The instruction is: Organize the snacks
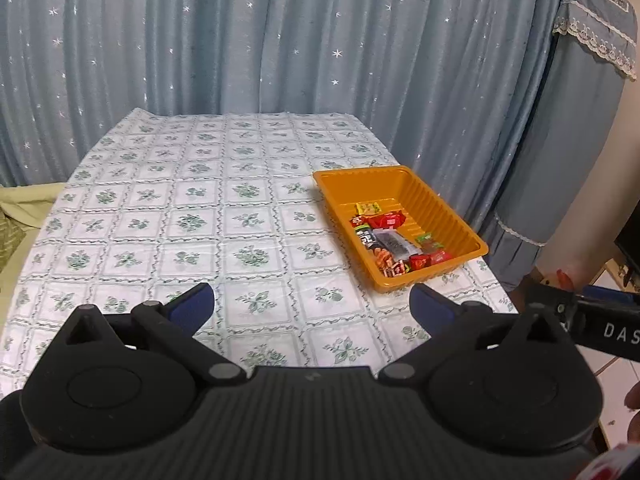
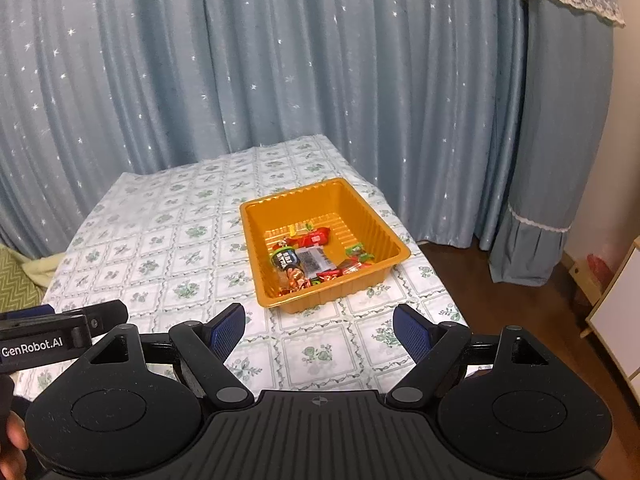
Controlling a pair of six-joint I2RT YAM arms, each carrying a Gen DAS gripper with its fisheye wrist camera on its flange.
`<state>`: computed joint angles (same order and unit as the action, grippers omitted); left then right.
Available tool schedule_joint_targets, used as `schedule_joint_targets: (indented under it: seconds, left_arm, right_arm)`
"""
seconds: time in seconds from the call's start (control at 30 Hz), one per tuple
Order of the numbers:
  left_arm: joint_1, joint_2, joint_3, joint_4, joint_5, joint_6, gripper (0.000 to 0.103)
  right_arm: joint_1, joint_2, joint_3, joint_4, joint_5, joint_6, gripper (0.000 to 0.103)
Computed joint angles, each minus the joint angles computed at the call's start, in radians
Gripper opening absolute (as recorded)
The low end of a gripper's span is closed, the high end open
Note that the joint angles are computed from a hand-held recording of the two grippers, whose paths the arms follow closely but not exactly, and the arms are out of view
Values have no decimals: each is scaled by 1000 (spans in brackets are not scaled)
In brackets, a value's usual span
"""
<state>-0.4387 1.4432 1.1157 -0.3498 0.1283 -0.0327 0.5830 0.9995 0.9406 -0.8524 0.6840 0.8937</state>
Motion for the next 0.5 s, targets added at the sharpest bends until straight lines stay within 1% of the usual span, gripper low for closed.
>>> schedule_joint_targets:
  seconds: [0.23,0.5]
  left_arm:
    - [-5,-47,-37,-1,-7,16,103]
    - [-11,-49,-36,3,-20,9,103]
  right_arm:
    - [68,1,14,-53,44,55,81]
    - [74,-9,5,-62,46,72,81]
